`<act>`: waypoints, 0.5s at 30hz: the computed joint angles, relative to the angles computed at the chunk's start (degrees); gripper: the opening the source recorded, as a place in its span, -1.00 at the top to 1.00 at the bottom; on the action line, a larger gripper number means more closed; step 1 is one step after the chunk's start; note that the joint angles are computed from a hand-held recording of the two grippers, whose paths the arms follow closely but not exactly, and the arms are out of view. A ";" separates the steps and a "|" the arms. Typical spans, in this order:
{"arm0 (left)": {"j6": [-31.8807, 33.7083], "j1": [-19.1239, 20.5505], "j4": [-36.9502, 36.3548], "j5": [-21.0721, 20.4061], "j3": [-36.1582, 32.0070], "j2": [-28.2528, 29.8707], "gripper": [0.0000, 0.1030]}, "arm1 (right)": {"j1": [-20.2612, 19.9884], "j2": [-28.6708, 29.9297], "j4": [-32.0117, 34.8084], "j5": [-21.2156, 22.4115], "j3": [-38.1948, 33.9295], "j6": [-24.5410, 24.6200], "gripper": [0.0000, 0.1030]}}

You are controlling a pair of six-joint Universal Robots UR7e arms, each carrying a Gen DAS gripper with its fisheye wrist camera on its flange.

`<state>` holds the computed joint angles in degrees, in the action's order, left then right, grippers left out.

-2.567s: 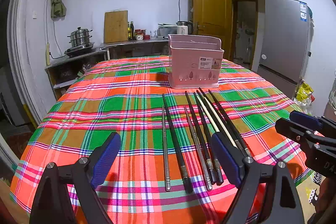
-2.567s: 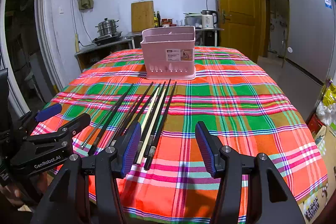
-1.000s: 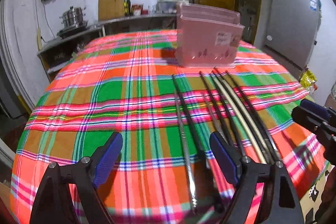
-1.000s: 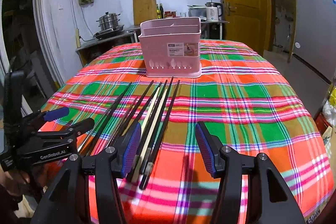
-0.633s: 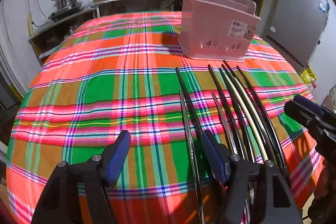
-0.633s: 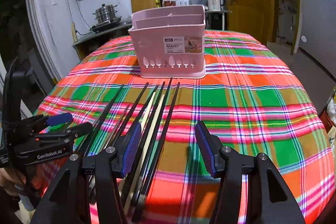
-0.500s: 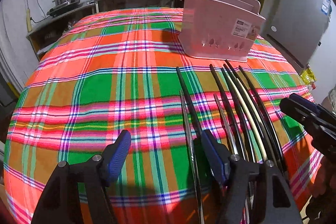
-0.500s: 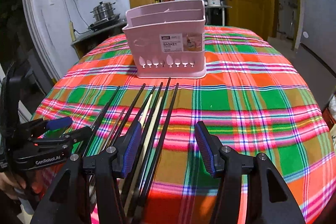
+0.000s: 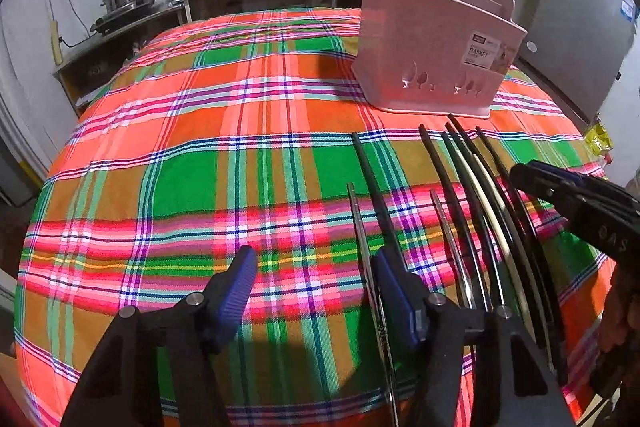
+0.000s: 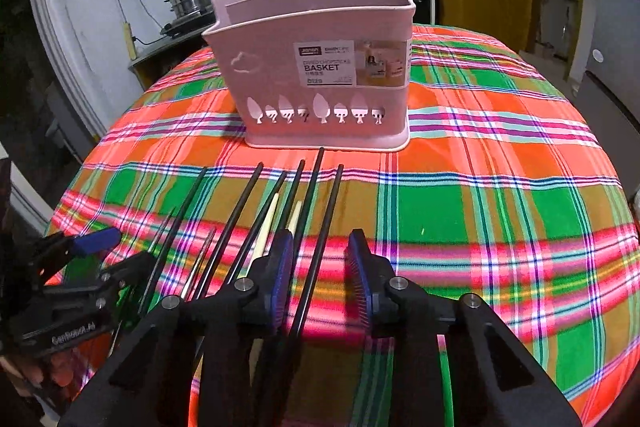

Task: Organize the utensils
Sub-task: 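Close the right tool on a black chopstick while the left tool grasps a metal chopstick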

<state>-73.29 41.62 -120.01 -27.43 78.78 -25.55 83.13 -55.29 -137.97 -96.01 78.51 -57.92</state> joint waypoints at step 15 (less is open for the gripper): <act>4.54 0.75 1.36 -0.64 -3.13 1.02 0.42 | 2.11 5.06 2.37 -5.40 -5.85 2.73 0.65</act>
